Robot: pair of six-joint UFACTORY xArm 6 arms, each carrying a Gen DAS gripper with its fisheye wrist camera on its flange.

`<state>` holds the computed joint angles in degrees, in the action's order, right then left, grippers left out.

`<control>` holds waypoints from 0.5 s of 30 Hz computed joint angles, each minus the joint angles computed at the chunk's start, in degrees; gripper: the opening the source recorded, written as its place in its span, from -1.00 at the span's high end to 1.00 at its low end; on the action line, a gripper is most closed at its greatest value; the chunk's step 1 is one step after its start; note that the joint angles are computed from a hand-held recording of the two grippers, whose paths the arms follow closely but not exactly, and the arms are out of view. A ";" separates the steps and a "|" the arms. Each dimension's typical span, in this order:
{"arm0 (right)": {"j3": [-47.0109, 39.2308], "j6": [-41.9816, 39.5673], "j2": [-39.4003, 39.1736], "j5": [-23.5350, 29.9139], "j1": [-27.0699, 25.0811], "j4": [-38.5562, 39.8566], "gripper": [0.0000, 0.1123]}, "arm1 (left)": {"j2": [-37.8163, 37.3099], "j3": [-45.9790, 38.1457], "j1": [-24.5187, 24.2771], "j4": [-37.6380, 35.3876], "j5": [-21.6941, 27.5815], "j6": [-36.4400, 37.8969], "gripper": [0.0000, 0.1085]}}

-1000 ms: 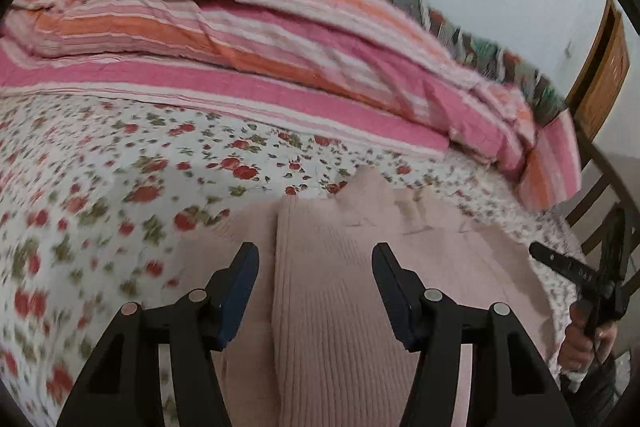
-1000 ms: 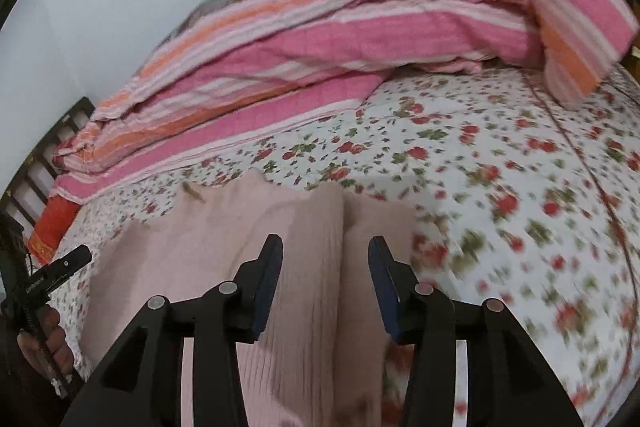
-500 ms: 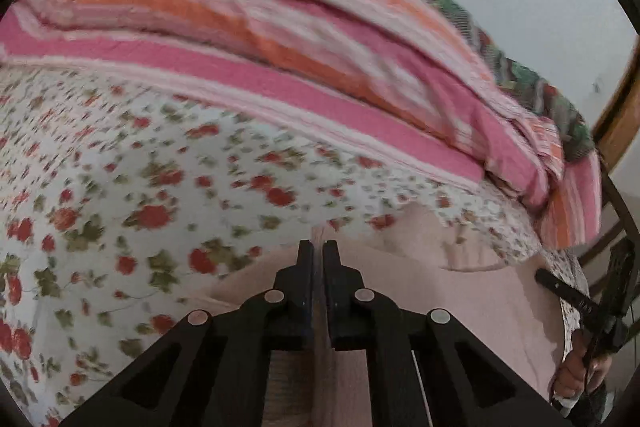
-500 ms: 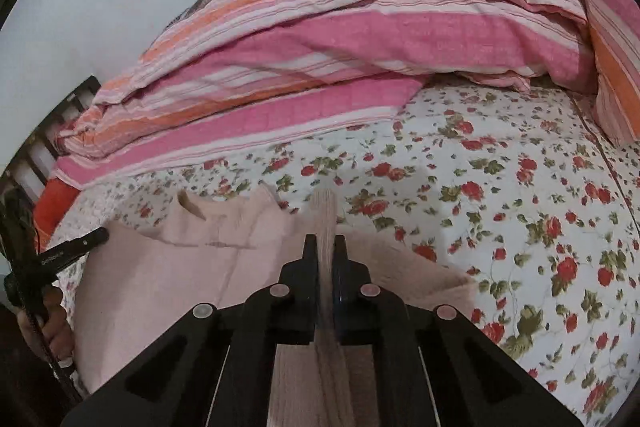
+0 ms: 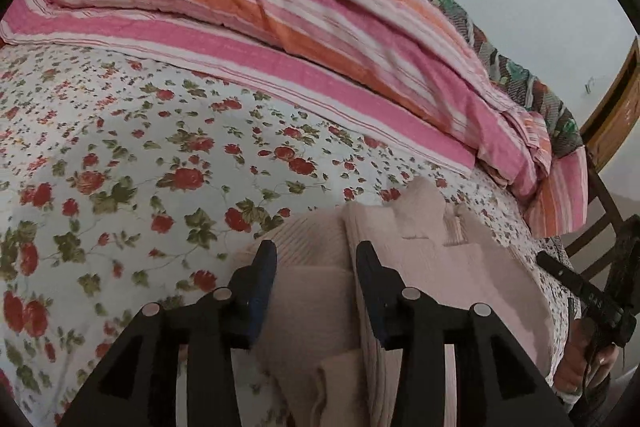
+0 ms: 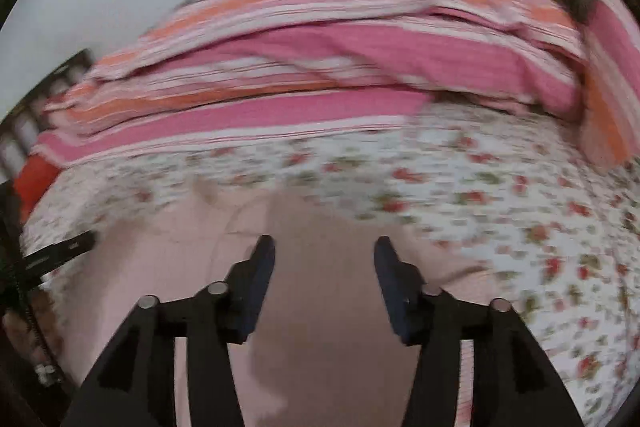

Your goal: Fold small clothes

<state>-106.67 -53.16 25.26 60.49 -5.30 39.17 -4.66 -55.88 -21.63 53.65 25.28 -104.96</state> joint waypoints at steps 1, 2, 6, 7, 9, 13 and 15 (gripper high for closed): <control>1.20 -0.44 -0.81 1.84 0.51 0.31 0.09 | -0.57 0.32 -0.51 -0.31 1.11 0.36 0.26; 2.33 -0.57 -1.26 2.51 1.27 0.11 0.09 | -1.09 0.56 -1.04 -0.73 2.32 0.86 0.22; 9.63 1.01 -2.73 -6.18 6.29 -6.81 0.37 | -4.58 3.94 -2.62 0.30 3.89 1.01 0.07; 10.18 2.34 -2.37 -7.89 7.00 -8.96 0.41 | -5.29 4.79 -2.83 0.97 3.75 0.77 0.04; 10.32 2.67 -1.38 -11.28 8.26 -9.89 0.42 | -6.78 6.77 -3.17 2.54 3.40 -0.17 -0.01; 6.28 8.35 1.57 -11.74 9.84 -15.23 0.45 | -7.86 9.53 -2.28 5.03 0.17 -4.00 -0.01; 4.04 10.91 3.35 -11.84 10.46 -17.49 0.45 | -8.43 11.04 -1.25 7.87 -2.87 -8.04 -0.01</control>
<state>-102.62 -42.26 28.61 48.65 5.16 21.68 -13.09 -44.84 -22.88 61.52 22.41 -113.00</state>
